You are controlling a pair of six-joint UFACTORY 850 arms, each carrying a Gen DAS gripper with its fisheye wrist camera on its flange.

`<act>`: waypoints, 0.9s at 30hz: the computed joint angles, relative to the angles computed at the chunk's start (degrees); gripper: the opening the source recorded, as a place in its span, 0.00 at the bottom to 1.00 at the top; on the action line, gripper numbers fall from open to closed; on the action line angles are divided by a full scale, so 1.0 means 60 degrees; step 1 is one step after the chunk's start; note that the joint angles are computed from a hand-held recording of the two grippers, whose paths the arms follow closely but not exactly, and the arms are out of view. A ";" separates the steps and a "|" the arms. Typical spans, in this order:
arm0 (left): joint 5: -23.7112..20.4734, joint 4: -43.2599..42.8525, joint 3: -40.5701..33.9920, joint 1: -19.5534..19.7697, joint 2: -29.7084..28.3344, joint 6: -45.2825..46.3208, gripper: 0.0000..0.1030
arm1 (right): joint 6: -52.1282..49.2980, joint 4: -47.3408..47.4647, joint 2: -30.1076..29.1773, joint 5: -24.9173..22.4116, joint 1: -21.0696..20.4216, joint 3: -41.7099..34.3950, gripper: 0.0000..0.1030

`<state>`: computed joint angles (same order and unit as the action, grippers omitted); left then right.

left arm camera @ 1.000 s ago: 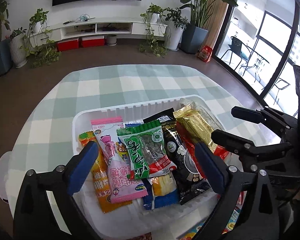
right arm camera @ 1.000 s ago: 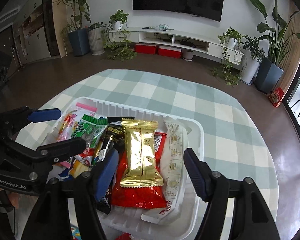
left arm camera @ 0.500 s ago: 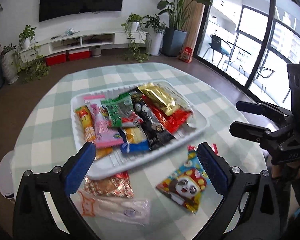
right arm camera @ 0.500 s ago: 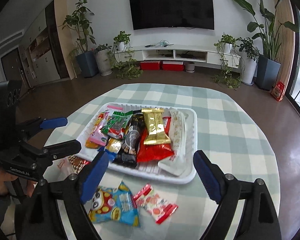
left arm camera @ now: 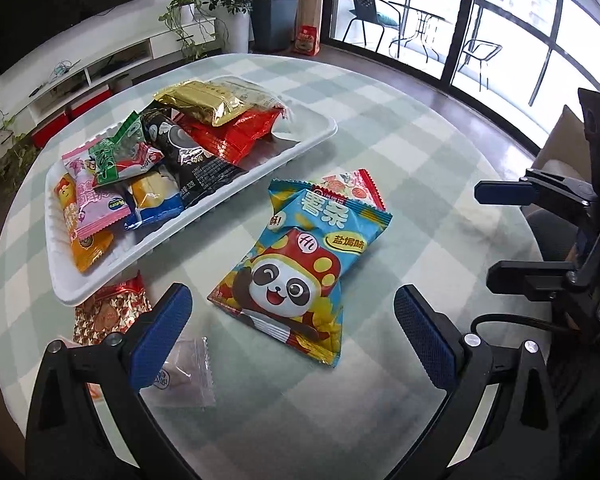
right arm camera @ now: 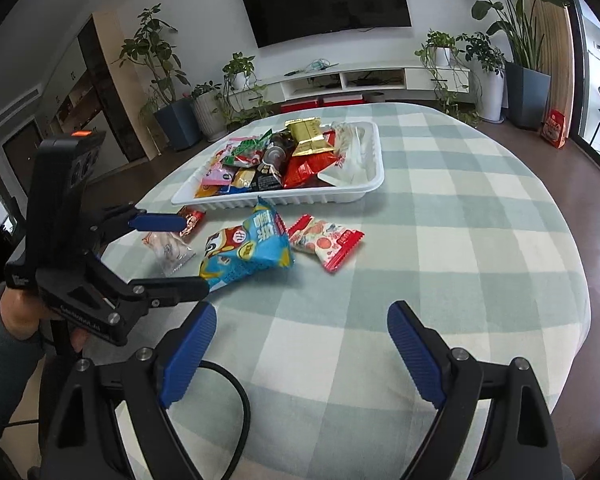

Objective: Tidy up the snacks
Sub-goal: 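Grasp the blue panda chip bag left while right grasps the red-white packet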

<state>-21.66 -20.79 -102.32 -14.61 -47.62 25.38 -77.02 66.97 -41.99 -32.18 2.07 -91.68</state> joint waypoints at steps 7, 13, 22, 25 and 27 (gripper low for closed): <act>-0.1411 0.0873 -0.2010 0.0110 -0.1303 -0.0454 0.80 | -0.0223 -0.0336 -0.0165 -0.0291 0.0019 -0.0228 0.87; -0.2218 0.1131 -0.3359 0.0086 -0.2027 -0.0233 0.79 | -0.0374 -0.1698 -0.0907 -0.0523 0.0196 -0.1521 0.89; -0.3337 0.1167 -0.5026 0.0095 -0.3032 -0.0115 0.49 | 0.1588 -0.4157 -0.3242 -0.2172 0.0171 -0.5501 0.89; -0.3087 0.1027 -0.4594 0.0113 -0.2797 -0.0035 0.48 | 0.1993 -0.4584 -0.3844 -0.2837 0.0122 -0.6536 0.89; -0.2770 0.0765 -0.4021 0.0159 -0.2475 0.0068 0.47 | 0.1792 -0.4545 -0.3969 -0.3072 0.0105 -0.6745 0.89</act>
<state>-38.28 -16.20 -126.44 -13.66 -62.47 25.79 -66.27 39.70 -65.81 -50.61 2.70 -132.15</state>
